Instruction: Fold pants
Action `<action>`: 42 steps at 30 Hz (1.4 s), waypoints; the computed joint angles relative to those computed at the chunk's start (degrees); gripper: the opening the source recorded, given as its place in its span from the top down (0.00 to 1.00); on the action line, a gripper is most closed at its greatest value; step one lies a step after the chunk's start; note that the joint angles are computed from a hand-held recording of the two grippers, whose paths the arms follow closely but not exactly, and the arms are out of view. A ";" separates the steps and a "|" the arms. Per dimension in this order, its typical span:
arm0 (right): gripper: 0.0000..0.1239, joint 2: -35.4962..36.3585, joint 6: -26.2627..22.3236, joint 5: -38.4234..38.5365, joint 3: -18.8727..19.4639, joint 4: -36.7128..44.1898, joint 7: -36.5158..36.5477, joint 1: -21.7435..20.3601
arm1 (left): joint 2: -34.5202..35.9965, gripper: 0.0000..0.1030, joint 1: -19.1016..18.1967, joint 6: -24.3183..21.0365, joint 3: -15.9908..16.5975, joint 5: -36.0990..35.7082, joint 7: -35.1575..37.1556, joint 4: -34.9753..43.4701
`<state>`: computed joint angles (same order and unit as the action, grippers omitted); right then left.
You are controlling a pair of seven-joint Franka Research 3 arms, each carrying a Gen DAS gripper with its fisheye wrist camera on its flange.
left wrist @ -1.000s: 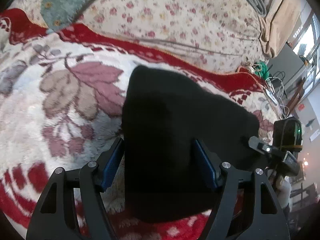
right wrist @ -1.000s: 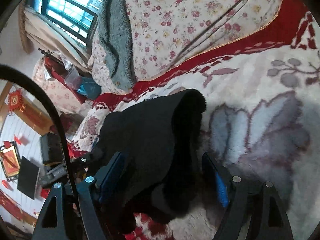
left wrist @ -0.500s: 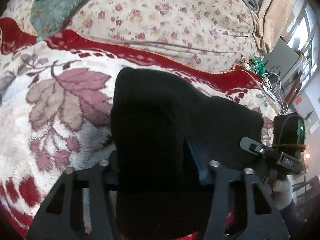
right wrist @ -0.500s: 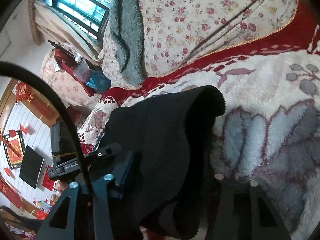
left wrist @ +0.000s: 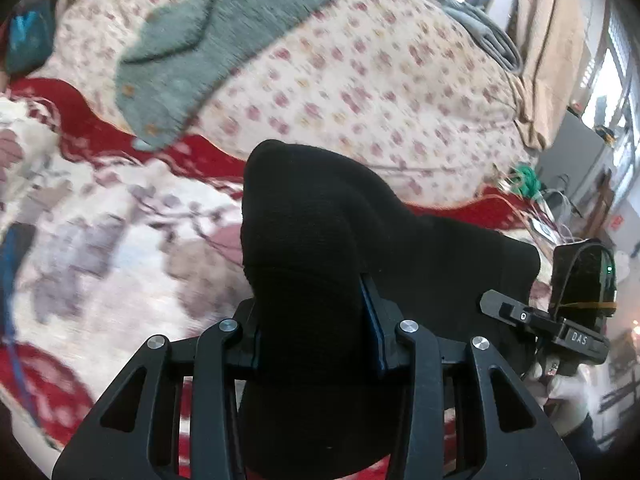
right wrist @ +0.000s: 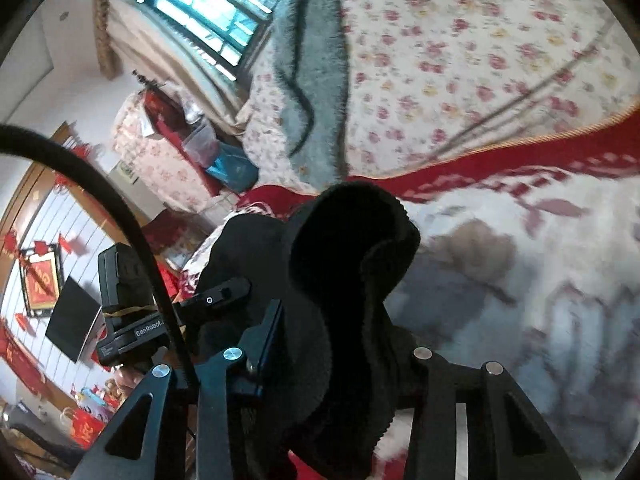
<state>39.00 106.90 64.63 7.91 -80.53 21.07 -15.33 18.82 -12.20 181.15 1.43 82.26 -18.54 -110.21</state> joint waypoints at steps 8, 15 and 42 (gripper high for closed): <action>0.67 1.72 0.30 -0.78 2.17 3.21 1.03 4.36 | -6.47 0.63 4.61 -4.34 -0.95 6.33 -6.68 -6.28; 0.67 6.01 1.81 -3.99 3.43 8.67 4.70 8.43 | -5.62 0.63 9.71 -4.63 -2.63 9.09 -11.38 -7.39; 0.51 0.33 21.28 -8.79 5.95 -0.02 -1.06 10.61 | -9.80 0.39 7.38 -19.66 -2.91 -0.40 -10.39 -14.83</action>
<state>39.33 128.18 55.84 13.86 -80.55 20.00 -4.72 9.03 -4.82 161.49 -1.48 81.85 -28.92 -125.04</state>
